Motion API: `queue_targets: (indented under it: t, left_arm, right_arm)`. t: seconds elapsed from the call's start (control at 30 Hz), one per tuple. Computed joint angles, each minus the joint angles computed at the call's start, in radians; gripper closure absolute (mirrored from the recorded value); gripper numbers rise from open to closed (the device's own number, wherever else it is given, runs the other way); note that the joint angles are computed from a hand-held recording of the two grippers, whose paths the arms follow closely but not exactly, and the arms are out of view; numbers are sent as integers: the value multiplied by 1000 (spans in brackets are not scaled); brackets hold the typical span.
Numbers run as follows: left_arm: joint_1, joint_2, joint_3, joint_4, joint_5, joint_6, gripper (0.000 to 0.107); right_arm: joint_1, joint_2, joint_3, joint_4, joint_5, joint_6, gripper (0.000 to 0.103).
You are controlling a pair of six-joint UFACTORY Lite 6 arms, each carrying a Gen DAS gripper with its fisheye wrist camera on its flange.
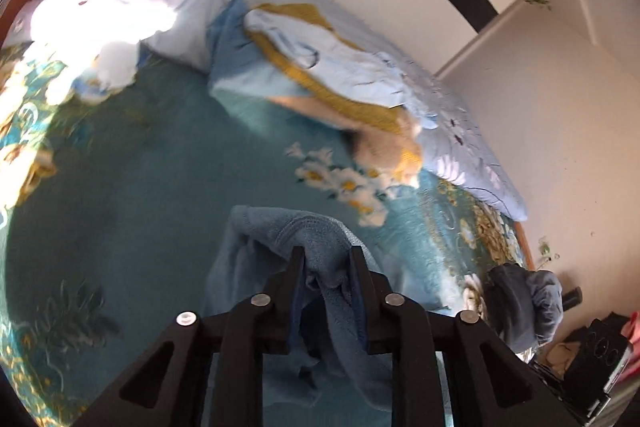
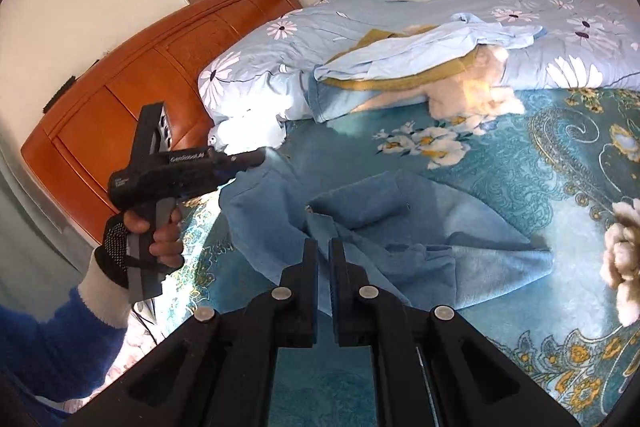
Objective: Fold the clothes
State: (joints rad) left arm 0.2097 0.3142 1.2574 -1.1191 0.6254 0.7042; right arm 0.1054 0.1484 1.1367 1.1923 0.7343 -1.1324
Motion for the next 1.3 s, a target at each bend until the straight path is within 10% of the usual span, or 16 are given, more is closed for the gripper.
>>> queue_targets:
  t: [0.17, 0.47, 0.6, 0.67, 0.9, 1.03, 1.3]
  left_arm:
    - [115, -262, -410, -246, 91, 122, 29]
    - [-86, -401, -745, -265, 10, 73, 30]
    - [-185, -447, -727, -62, -138, -113, 79]
    - [-157, -465, -727, -24, -132, -125, 88]
    - [-102, -612, -646, 166, -125, -251, 96]
    - [-73, -647, -534, 270, -111, -282, 96]
    - [-110, -384, -191, 197, -171, -158, 99]
  right_arm:
    - [10, 53, 11, -62, -57, 49, 98]
    - [58, 266, 157, -206, -86, 157, 98]
    - [121, 326, 195, -313, -116, 214, 75]
    - [139, 327, 178, -300, -112, 179, 56]
    - [266, 285, 84, -559, -298, 374, 51]
    - [199, 304, 85, -443, -260, 350, 96]
    - [-85, 72, -79, -197, -275, 248, 100]
